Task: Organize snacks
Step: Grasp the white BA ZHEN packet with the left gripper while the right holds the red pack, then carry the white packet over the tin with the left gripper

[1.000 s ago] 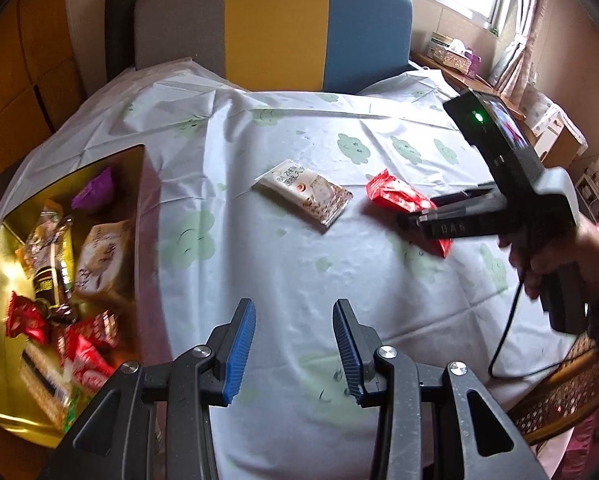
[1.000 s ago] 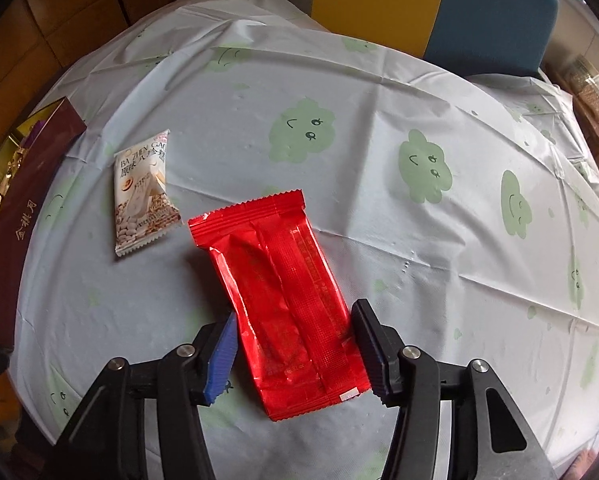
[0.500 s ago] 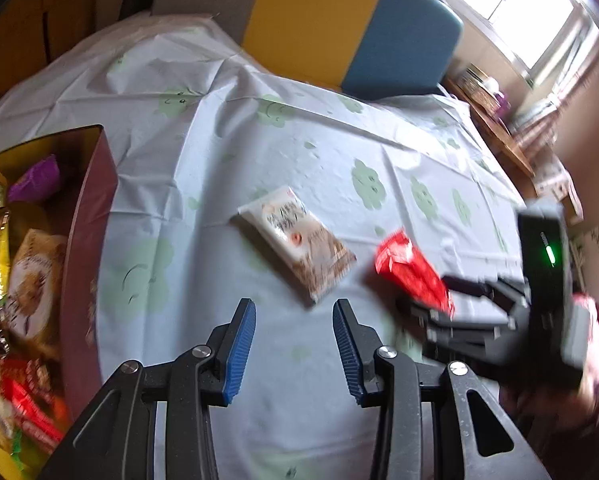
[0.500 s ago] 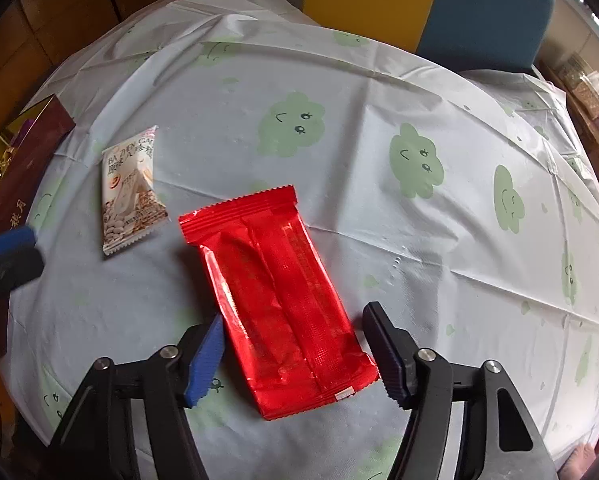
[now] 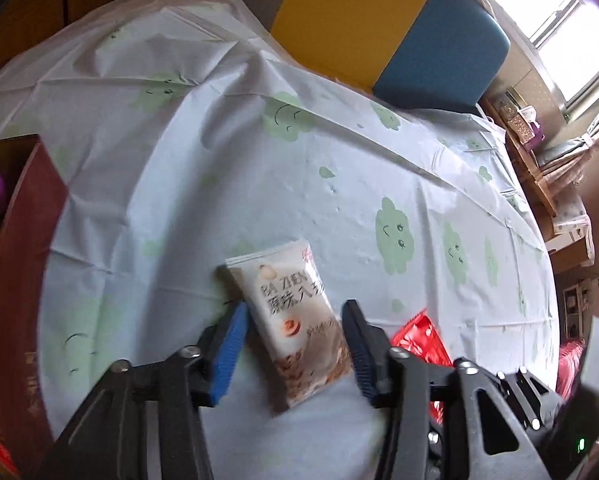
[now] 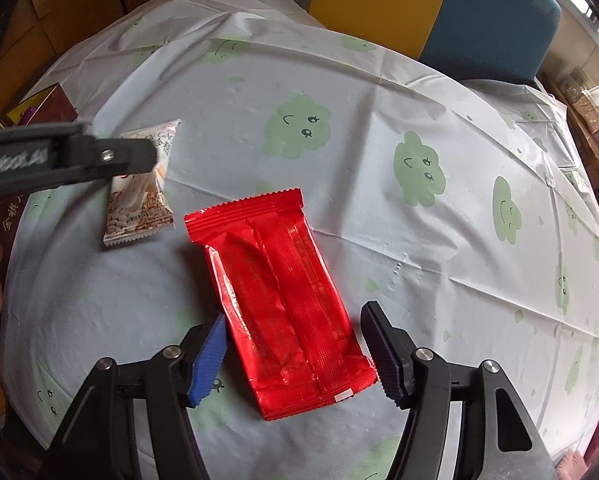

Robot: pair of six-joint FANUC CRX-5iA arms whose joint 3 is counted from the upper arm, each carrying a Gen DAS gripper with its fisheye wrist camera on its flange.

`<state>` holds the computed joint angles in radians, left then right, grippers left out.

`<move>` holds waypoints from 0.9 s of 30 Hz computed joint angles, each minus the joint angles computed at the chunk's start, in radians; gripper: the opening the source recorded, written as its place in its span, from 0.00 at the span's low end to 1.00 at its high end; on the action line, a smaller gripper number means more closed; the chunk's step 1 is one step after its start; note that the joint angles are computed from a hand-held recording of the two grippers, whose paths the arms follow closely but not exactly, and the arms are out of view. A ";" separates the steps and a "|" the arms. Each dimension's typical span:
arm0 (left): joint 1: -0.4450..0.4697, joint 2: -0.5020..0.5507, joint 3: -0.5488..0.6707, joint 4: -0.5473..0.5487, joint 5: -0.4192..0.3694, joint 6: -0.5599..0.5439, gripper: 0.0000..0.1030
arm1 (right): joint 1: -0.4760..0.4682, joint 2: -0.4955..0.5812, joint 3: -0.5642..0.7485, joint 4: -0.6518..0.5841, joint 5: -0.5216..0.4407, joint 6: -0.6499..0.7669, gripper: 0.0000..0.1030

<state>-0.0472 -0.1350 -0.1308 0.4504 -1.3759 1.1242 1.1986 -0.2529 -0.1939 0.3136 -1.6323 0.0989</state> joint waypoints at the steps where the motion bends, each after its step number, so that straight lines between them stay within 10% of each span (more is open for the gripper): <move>1: -0.010 0.001 0.000 -0.004 0.014 0.006 0.55 | 0.003 0.002 0.002 0.001 -0.004 0.001 0.64; 10: -0.121 -0.006 0.038 -0.159 0.080 -0.069 0.55 | 0.012 0.031 0.017 0.010 -0.009 0.014 0.64; 13: -0.129 -0.064 -0.016 -0.190 0.155 -0.143 0.38 | 0.018 0.037 0.021 0.015 -0.011 0.024 0.62; 27: 0.099 -0.273 -0.215 -0.024 0.127 -0.385 0.33 | 0.036 0.002 -0.011 0.016 0.031 0.003 0.59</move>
